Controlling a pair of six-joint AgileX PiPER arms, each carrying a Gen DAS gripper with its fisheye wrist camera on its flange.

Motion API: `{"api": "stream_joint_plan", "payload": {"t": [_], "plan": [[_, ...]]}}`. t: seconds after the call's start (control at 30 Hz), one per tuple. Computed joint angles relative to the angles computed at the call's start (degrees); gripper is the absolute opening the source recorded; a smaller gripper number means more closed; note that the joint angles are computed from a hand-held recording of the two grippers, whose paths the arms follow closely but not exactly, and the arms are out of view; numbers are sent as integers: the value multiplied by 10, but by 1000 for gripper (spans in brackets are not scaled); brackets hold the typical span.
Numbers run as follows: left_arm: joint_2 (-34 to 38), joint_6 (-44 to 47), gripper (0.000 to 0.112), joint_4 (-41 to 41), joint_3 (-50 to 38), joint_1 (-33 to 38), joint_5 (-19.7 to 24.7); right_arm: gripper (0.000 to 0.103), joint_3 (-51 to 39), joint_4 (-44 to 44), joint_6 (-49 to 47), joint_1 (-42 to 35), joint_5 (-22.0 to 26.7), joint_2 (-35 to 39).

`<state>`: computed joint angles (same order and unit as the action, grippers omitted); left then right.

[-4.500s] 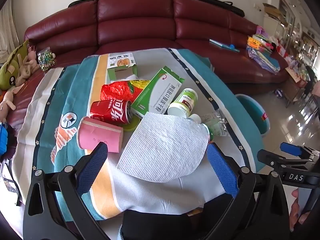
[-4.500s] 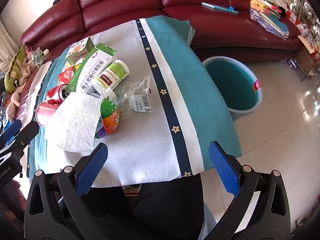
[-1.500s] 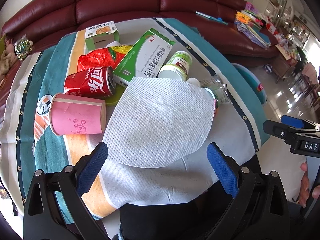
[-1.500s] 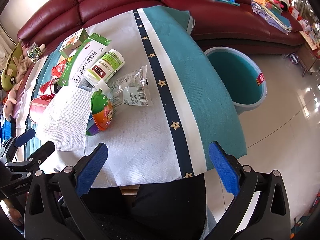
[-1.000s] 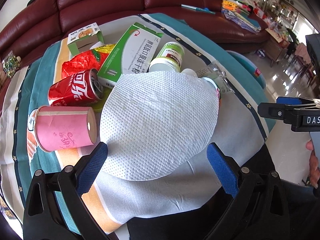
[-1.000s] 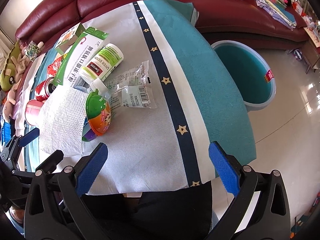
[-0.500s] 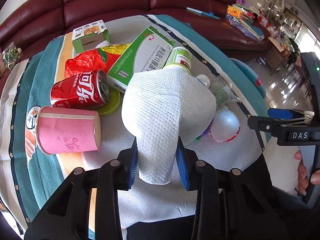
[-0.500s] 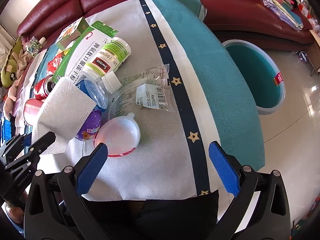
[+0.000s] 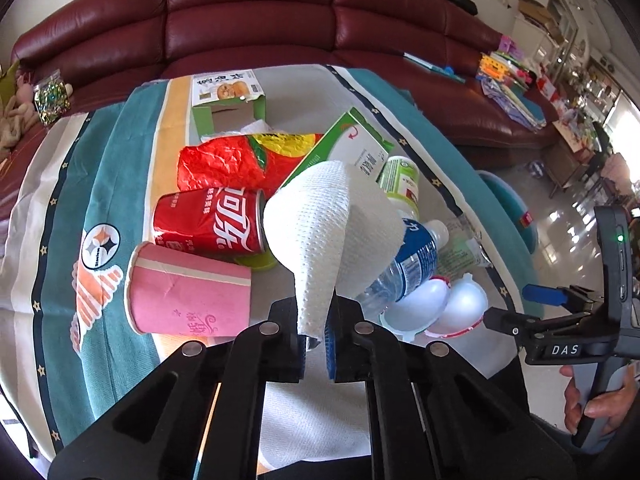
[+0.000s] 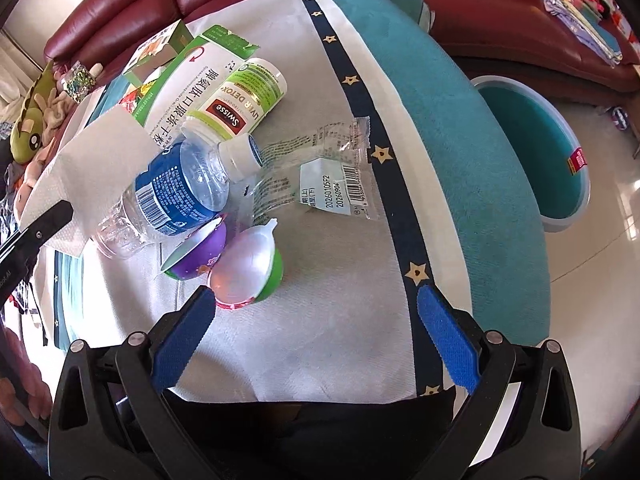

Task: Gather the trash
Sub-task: 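Grasp the clear blue-label water bottle with the right tool while left holds tissue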

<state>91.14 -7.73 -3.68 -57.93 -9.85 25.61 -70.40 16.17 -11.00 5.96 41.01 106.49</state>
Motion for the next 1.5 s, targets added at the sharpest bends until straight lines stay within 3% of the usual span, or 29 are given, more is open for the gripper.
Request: {"api": "stream_joint_plan", "payload": {"t": [0.43, 0.7, 1.03, 1.2, 1.33, 1.5], "plan": [[26, -43, 7, 75, -37, 2, -19, 97, -108, 23, -3, 18, 47, 39], [48, 167, 7, -137, -56, 72, -19, 97, -219, 119, -10, 46, 127, 114], [61, 311, 7, -245, -46, 114, -6, 95, -330, 145, 95, 65, 201, 219], [63, 348, 7, -274, -42, 121, -3, 95, -345, 172, 110, 67, 199, 241], [60, 367, 7, -293, -36, 123, 0, 83, -318, 185, 89, 68, 163, 223], [60, 355, 7, -283, -35, 115, -4, 83, -290, 177, 76, 70, 148, 204]]}}
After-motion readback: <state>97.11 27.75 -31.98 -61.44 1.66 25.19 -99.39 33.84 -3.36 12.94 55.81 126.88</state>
